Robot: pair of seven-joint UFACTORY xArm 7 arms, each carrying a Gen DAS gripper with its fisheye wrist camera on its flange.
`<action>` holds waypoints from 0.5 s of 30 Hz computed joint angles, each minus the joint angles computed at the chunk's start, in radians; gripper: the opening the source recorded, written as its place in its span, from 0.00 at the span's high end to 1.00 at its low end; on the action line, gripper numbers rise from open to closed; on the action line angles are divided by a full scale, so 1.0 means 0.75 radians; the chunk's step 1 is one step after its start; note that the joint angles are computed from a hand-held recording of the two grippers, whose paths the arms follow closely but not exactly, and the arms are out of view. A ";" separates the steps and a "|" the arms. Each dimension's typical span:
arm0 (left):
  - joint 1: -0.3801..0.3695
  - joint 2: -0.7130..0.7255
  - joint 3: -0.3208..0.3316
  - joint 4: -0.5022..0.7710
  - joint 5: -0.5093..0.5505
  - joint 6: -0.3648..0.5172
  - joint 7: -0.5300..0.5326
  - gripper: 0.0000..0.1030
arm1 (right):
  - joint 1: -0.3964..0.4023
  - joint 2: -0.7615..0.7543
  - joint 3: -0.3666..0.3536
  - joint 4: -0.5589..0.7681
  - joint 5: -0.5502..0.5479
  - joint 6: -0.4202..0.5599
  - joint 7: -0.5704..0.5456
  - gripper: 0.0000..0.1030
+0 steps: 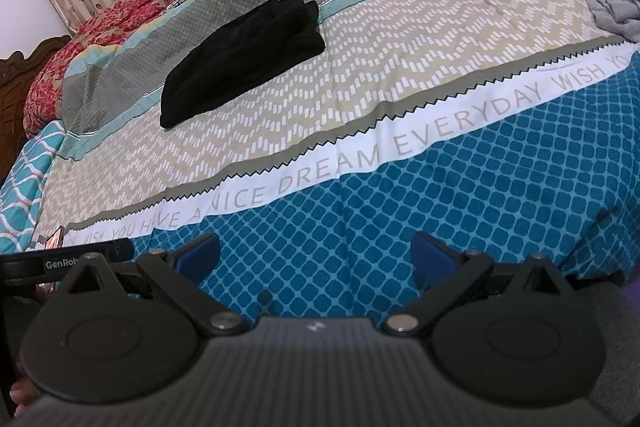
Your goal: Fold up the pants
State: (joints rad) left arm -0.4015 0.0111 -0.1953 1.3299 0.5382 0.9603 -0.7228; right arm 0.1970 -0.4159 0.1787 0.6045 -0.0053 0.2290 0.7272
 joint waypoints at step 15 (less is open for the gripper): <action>-0.006 0.013 0.002 0.004 -0.009 0.007 0.013 0.00 | 0.004 0.003 -0.004 0.005 0.004 0.005 -0.002 0.01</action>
State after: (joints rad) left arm -0.4062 0.0206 -0.1937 1.3333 0.5315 0.9654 -0.7132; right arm 0.1999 -0.4136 0.1756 0.6079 -0.0021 0.2326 0.7255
